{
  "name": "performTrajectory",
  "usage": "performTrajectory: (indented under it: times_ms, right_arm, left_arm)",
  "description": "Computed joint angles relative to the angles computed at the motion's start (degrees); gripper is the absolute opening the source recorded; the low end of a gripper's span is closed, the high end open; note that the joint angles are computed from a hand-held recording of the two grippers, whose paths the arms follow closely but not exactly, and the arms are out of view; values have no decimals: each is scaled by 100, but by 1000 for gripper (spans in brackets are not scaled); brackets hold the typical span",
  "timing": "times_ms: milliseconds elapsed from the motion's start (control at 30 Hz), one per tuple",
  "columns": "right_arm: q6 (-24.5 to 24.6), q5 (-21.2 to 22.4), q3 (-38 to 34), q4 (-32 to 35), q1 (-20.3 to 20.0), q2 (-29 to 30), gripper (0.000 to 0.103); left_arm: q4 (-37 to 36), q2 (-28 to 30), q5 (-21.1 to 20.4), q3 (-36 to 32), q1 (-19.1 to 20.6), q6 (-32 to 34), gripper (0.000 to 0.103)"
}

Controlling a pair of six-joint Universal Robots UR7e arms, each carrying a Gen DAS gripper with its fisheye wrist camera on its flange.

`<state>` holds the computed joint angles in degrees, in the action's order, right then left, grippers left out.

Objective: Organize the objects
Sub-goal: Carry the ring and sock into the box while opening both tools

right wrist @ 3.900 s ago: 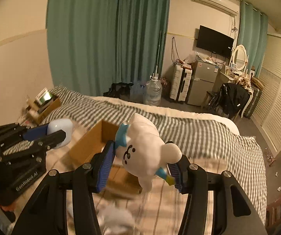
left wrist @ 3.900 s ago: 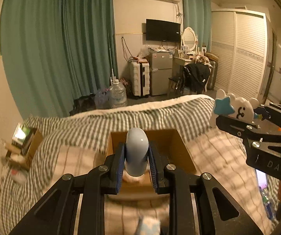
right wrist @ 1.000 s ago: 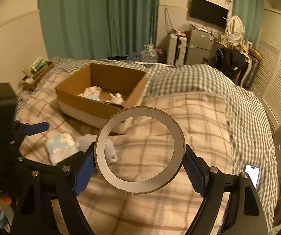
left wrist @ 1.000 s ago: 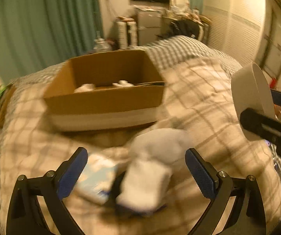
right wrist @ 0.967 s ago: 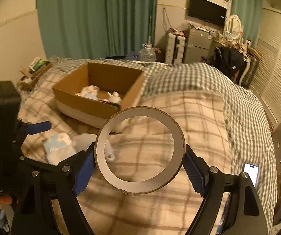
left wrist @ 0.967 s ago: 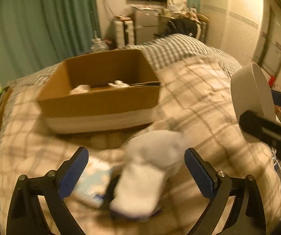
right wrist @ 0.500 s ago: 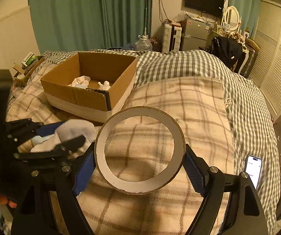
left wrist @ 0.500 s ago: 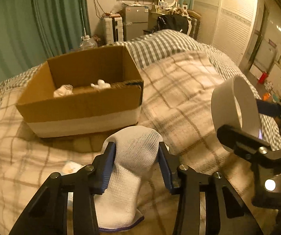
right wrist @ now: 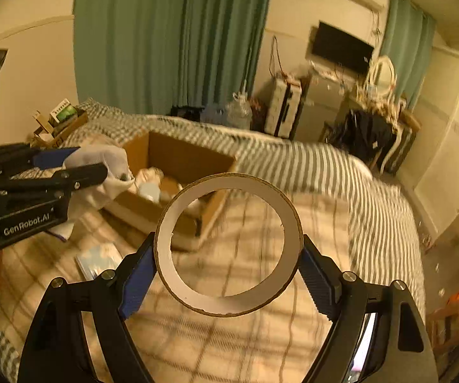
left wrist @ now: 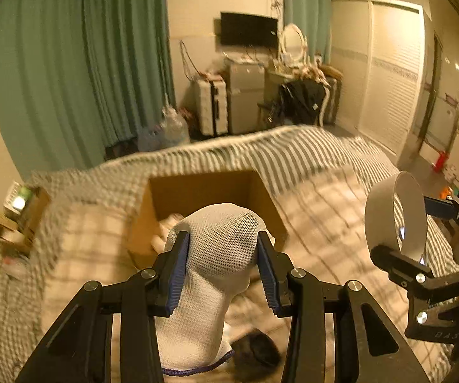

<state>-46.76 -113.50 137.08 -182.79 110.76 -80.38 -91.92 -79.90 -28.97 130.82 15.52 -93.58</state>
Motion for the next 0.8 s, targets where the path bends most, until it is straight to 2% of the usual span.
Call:
performTrajectory:
  times_ms: [167,267,400,533,700,800]
  right_arm:
    - [432,169,-518,262,387,395,83]
    - [629,272,-934,486,508,744,83]
    - [874,327,-1555,705,588,1352,82]
    - [910,224,-2054,645,606,1974,82]
    - [732,131,-2357,419,445,2575,82]
    - [745,69,-2535,443,248,2919,82]
  left_arm:
    - [1424,-218,296,-468,196,-570,42]
    - [1741,-291,457,-627,396,-587,42]
    - [1732,-298,681,-765,847,-340,42]
    - [607,-344,854,-570,1290,646,42]
    - [-1607,-90,929,-224,1951,2405,42]
    - [-2578,142,886,-114,2281,3088,42]
